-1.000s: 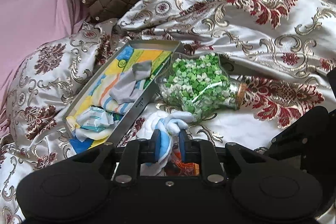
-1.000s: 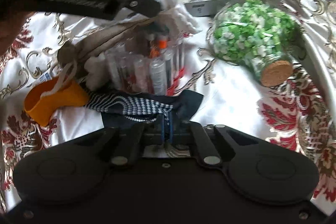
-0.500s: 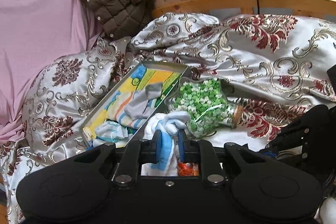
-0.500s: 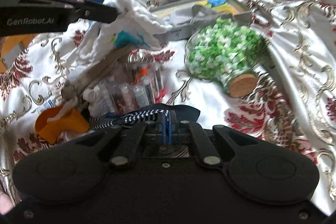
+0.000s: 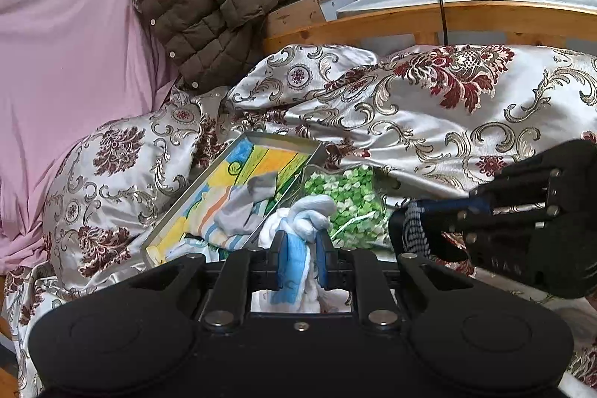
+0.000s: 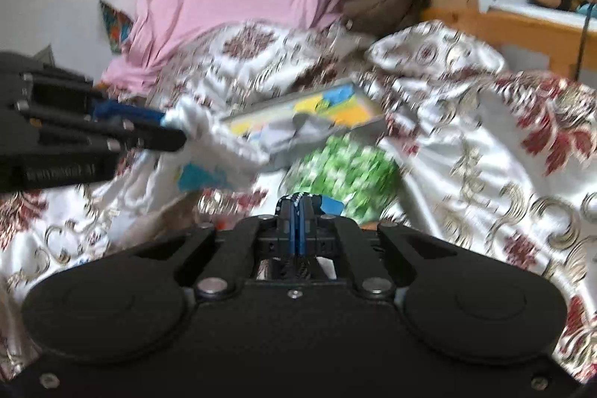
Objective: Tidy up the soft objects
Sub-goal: 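Carry the white sock with the left gripper while the right gripper carries the navy sock to the tray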
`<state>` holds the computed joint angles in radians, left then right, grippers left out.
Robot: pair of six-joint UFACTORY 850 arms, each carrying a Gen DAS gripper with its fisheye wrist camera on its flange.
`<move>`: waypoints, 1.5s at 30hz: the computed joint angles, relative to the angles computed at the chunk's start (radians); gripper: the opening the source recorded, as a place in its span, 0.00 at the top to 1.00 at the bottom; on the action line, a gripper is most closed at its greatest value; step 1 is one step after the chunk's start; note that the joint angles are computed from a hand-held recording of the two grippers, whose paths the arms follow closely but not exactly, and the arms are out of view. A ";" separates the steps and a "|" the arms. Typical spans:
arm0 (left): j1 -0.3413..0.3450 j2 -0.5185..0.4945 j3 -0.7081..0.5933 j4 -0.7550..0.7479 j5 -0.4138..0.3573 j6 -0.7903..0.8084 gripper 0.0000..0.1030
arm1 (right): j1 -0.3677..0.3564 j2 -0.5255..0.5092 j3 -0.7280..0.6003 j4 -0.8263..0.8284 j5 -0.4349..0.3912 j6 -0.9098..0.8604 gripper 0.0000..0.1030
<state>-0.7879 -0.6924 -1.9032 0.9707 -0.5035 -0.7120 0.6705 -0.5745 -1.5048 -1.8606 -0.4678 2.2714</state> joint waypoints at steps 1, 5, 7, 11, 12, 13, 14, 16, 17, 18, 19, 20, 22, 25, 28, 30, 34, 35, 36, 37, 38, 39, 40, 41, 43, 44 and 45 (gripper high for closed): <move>-0.002 -0.006 -0.008 0.000 -0.001 0.000 0.83 | -0.002 0.006 0.006 -0.016 -0.008 0.020 1.00; -0.008 -0.023 -0.030 0.017 0.000 -0.018 0.84 | -0.010 0.025 0.024 -0.063 -0.039 0.088 1.00; -0.010 -0.031 -0.040 0.020 0.005 -0.023 0.84 | -0.015 0.037 0.037 -0.099 -0.054 0.131 1.00; -0.006 -0.048 -0.063 0.039 0.021 -0.035 0.85 | -0.019 0.046 0.048 -0.152 -0.078 0.180 1.00; -0.004 -0.055 -0.073 0.052 0.024 -0.047 0.85 | -0.023 0.046 0.048 -0.163 -0.078 0.189 1.00; -0.002 -0.062 -0.087 0.057 0.026 -0.054 0.86 | -0.025 0.048 0.047 -0.176 -0.074 0.201 1.00; 0.001 -0.069 -0.100 0.059 0.032 -0.064 0.86 | -0.028 0.046 0.042 -0.188 -0.069 0.207 1.00; 0.009 -0.083 -0.130 0.064 0.045 -0.078 0.87 | -0.029 0.043 0.034 -0.218 -0.074 0.200 1.00; 0.013 -0.091 -0.145 0.067 0.049 -0.079 0.88 | -0.031 0.042 0.029 -0.233 -0.076 0.200 1.00; 0.017 -0.104 -0.168 0.065 0.048 -0.073 0.94 | -0.038 0.032 0.010 -0.244 -0.068 0.202 1.00; 0.021 -0.116 -0.192 0.052 0.046 -0.054 0.94 | -0.043 0.025 -0.004 -0.254 -0.056 0.214 1.00; 0.026 -0.132 -0.221 0.033 0.044 -0.032 0.94 | -0.047 0.023 -0.011 -0.266 -0.049 0.227 1.00; 0.037 -0.155 -0.262 0.006 0.052 -0.005 0.96 | -0.055 0.016 -0.028 -0.290 -0.042 0.239 1.00; 0.052 -0.200 -0.337 -0.023 0.048 0.003 0.96 | -0.067 -0.001 -0.062 -0.320 -0.038 0.256 1.00; 0.066 -0.251 -0.415 -0.065 0.036 0.019 0.96 | -0.083 -0.025 -0.099 -0.333 -0.030 0.279 1.00; 0.074 -0.279 -0.455 -0.107 0.029 0.048 0.96 | -0.093 -0.043 -0.123 -0.321 -0.022 0.273 1.00; 0.088 -0.311 -0.492 -0.211 0.018 0.148 0.96 | -0.107 -0.070 -0.148 -0.299 -0.003 0.280 1.00; 0.092 -0.313 -0.490 -0.244 0.020 0.180 0.95 | -0.108 -0.075 -0.151 -0.293 -0.002 0.275 1.00; 0.095 -0.315 -0.489 -0.284 0.020 0.214 0.94 | -0.108 -0.078 -0.152 -0.285 -0.004 0.270 1.00; 0.099 -0.316 -0.487 -0.333 0.019 0.257 0.88 | -0.108 -0.081 -0.154 -0.280 -0.003 0.267 1.00; 0.101 -0.316 -0.481 -0.362 0.021 0.282 0.85 | -0.106 -0.080 -0.152 -0.273 -0.005 0.263 1.00; 0.103 -0.314 -0.472 -0.390 0.024 0.308 0.81 | -0.105 -0.080 -0.151 -0.270 -0.007 0.259 1.00; 0.103 -0.313 -0.461 -0.410 0.027 0.327 0.79 | -0.104 -0.080 -0.151 -0.265 -0.009 0.253 1.00; 0.103 -0.314 -0.454 -0.433 0.030 0.355 0.78 | -0.104 -0.079 -0.148 -0.262 -0.011 0.249 1.00; 0.102 -0.316 -0.442 -0.457 0.037 0.392 0.68 | -0.104 -0.081 -0.150 -0.256 -0.011 0.242 1.00; 0.102 -0.320 -0.442 -0.477 0.036 0.421 0.66 | -0.103 -0.082 -0.151 -0.249 -0.012 0.237 1.00; 0.101 -0.329 -0.452 -0.505 0.030 0.458 0.62 | -0.104 -0.083 -0.152 -0.246 -0.011 0.236 1.00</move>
